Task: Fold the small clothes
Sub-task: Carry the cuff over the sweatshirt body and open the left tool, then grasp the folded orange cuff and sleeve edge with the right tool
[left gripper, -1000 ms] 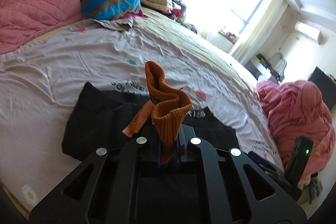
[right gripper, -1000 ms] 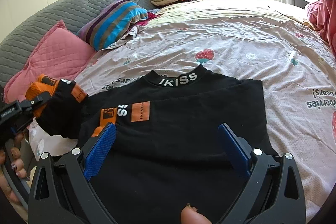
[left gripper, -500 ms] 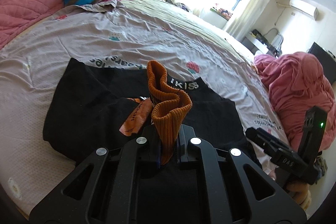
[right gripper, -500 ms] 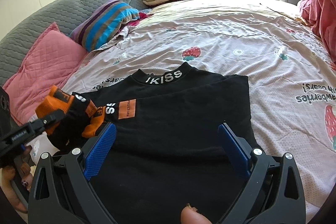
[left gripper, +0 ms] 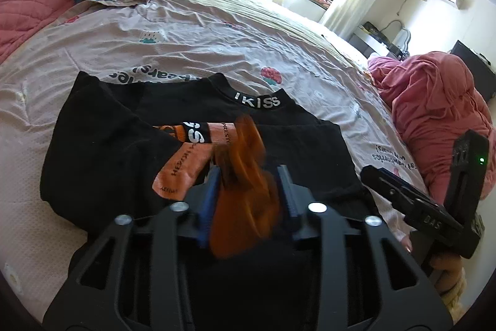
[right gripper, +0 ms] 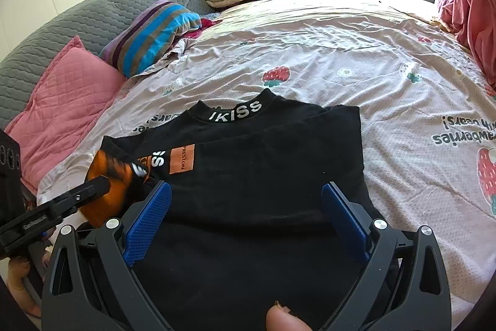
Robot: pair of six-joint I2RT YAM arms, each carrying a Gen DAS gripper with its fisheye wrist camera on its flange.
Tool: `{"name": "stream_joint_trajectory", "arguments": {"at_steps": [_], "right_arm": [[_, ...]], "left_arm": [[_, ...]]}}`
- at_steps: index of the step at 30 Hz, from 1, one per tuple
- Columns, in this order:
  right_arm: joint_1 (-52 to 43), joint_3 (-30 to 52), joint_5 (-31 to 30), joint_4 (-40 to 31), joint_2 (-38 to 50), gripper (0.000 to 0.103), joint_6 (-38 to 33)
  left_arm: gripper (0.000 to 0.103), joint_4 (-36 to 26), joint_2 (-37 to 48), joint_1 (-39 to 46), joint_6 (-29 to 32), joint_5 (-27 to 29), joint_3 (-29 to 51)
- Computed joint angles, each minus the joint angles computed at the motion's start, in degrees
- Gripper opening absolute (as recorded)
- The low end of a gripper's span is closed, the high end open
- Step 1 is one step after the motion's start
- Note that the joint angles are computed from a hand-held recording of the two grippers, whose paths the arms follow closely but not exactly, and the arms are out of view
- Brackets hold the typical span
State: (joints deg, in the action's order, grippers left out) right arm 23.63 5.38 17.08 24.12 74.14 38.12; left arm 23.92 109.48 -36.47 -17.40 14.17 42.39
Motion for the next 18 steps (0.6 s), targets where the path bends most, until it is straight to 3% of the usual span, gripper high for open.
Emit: {"name": "stream_joint_trajectory", "arguments": {"at_steps": [6, 12, 13, 16, 18], "right_arm": [[2.6, 1.8, -2.0, 3.9, 6.8, 0.097, 0.9], [9.4, 7.6, -3.9, 8.2, 20.3, 0.097, 1.5], [10.1, 8.6, -4.7, 9.2, 22.5, 0.097, 1.9], [11.4, 11.7, -7.6, 11.2, 28.2, 0.093, 3.6], [12.1, 14.4, -8.8, 11.1, 31.5, 0.081, 4.4]], "left_arm": [[0.051, -0.1, -2.7, 1.7, -0.1, -1.3, -1.5], [0.081, -1.3, -5.6, 3.3, 0.5, -6.5, -2.9], [0.09, -1.9, -6.2, 3.8, 0.7, -7.6, -3.0], [0.093, -3.6, -7.3, 4.8, 1.8, -9.8, -3.2], [0.094, -3.9, -7.9, 6.2, 2.1, -9.1, -3.7]]}}
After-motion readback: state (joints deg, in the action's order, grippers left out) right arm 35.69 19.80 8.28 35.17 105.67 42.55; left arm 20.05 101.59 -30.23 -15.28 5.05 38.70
